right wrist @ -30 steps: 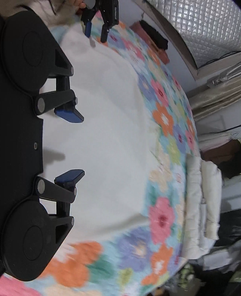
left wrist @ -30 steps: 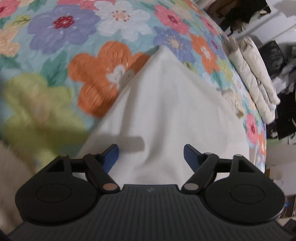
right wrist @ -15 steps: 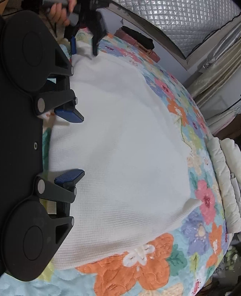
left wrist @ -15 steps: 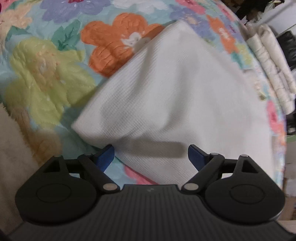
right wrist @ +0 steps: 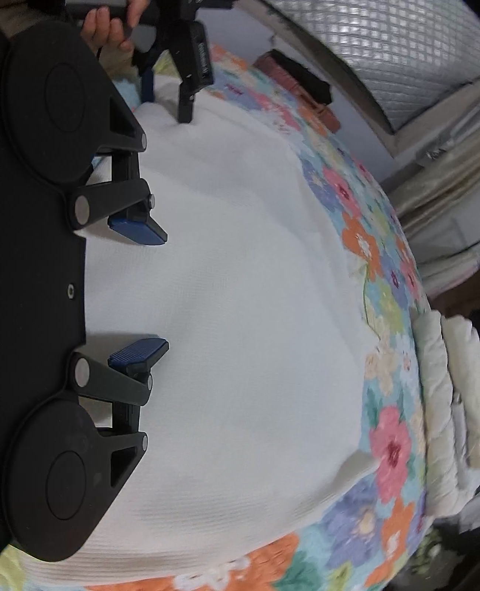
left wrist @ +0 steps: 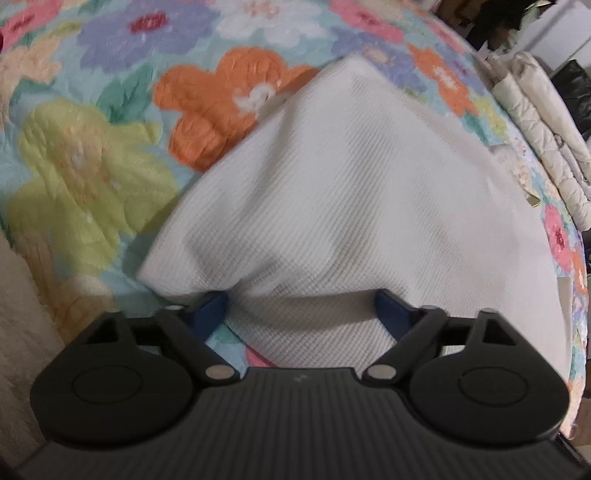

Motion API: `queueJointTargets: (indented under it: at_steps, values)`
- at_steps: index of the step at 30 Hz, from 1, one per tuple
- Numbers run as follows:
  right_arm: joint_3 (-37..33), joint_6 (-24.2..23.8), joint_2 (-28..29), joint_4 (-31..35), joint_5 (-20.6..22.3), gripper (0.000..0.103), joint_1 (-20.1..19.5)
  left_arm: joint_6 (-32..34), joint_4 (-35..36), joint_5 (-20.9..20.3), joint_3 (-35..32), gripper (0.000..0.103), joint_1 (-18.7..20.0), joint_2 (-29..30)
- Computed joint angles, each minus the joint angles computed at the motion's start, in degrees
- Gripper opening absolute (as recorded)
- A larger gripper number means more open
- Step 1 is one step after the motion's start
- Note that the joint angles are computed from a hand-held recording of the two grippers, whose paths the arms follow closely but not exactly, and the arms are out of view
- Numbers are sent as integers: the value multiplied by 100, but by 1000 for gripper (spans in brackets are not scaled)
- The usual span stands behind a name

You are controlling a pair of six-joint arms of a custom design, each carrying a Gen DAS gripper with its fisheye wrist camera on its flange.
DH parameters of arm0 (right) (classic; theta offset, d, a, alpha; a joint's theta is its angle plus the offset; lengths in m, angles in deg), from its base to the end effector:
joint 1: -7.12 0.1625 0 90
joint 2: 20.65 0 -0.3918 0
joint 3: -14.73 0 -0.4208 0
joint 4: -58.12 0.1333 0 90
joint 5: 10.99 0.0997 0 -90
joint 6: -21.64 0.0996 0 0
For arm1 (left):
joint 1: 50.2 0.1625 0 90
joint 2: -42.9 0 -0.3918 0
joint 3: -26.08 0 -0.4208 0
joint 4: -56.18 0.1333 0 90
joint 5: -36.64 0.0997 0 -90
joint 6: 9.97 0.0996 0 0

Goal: Fold clothes

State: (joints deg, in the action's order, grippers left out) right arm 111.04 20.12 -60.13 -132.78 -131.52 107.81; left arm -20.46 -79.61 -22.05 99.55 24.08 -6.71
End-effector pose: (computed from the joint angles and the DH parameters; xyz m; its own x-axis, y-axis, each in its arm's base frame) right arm 0.2044 -0.6371 0.0671 -0.9081 0.1686 0.3833 -0.1574 0.7107 -0.6856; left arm -0.0286 -0.7846 0.2490 -0.9061 -0.1187 -0.4060 0.0878 0.8862 -0.4550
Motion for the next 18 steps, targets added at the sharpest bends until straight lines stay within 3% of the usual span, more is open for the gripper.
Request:
queueJointTargets:
  at_steps: [1, 4, 6, 7, 8, 10, 12, 15, 18]
  values:
    - [-47, -64, 32, 56, -23, 62, 23, 197, -119, 47, 36, 53, -29, -11]
    - [-146, -242, 99, 204, -19, 62, 62, 625, -453, 79, 179, 43, -81, -71]
    - [-161, -280, 121, 246, -7, 62, 56, 694, -558, 54, 210, 44, -88, -74]
    - [-169, -285, 134, 254, -20, 62, 53, 636, -484, 28, 155, 48, -73, -41]
    - [-167, -275, 138, 251, -13, 62, 47, 569, -415, -12, 97, 62, -55, -7]
    - [-152, -232, 132, 233, 32, 62, 30, 299, -381, -318, -19, 71, 36, 60]
    - [-139, -194, 123, 210, 79, 62, 18, 274, -533, -264, 20, 57, 23, 61]
    - [-136, -202, 128, 178, 91, 62, 12, 842, -1073, -289, 268, 19, -75, -36]
    - [-126, -168, 140, 137, 133, 62, -19, 1452, -1672, -649, 513, 13, -195, -156]
